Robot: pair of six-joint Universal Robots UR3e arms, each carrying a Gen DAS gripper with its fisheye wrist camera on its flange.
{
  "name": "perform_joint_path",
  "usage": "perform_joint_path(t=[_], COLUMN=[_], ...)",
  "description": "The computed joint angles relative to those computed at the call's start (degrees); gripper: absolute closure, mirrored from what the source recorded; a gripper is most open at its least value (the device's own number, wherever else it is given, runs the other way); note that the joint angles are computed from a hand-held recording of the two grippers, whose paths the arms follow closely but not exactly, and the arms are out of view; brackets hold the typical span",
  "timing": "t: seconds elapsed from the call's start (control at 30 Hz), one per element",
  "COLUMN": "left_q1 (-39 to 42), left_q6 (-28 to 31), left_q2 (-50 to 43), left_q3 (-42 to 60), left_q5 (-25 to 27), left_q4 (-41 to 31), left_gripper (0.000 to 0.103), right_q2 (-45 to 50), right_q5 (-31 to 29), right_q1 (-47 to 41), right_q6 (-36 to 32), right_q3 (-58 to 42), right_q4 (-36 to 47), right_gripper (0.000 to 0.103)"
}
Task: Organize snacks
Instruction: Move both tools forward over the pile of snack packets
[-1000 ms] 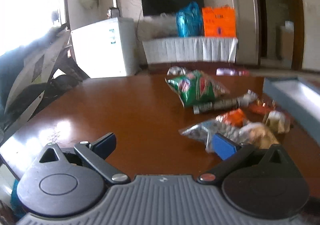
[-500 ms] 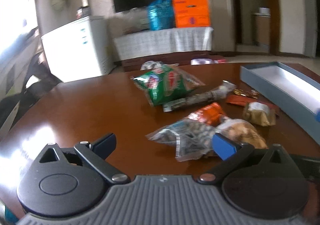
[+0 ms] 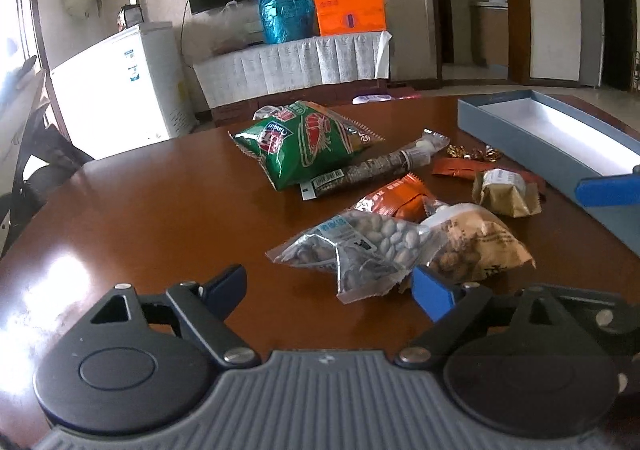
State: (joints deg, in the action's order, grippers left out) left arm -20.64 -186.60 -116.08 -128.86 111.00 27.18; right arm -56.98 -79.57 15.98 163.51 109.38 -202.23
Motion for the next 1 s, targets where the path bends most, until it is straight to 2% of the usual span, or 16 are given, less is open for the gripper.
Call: perform_joint_path(t=[0.27, 0.47, 0.7, 1.0], left_q1=[0.94, 1.78, 2.38, 3.31], left_q6=[-1.47, -2.63, -2.77, -3.53], left_q2=[-0.98, -1.63, -2.73, -2.93], left_q3=[2.97, 5.19, 7.74, 7.36], left_q5=[-0.21, -0.6, -0.93, -0.96], left_q4=[-1.96, -5.19, -8.46, -8.52], left_gripper=[0.012, 0.011, 0.011, 0.01], right_q2=[4.82, 7.76, 8.76, 9.45], right_q5=[-0.58, 0.11, 1.39, 1.25], right_q1=[1.39, 2.11, 1.71, 2.5], right_q6=[-3.93, -3.39, -3.01, -3.2], right_q3=[-8.08, -13.16, -15.48, -17.89], right_q4=[6.23, 9.16, 11.3, 13.77], right_gripper=[0.02, 0.022, 0.023, 0.02])
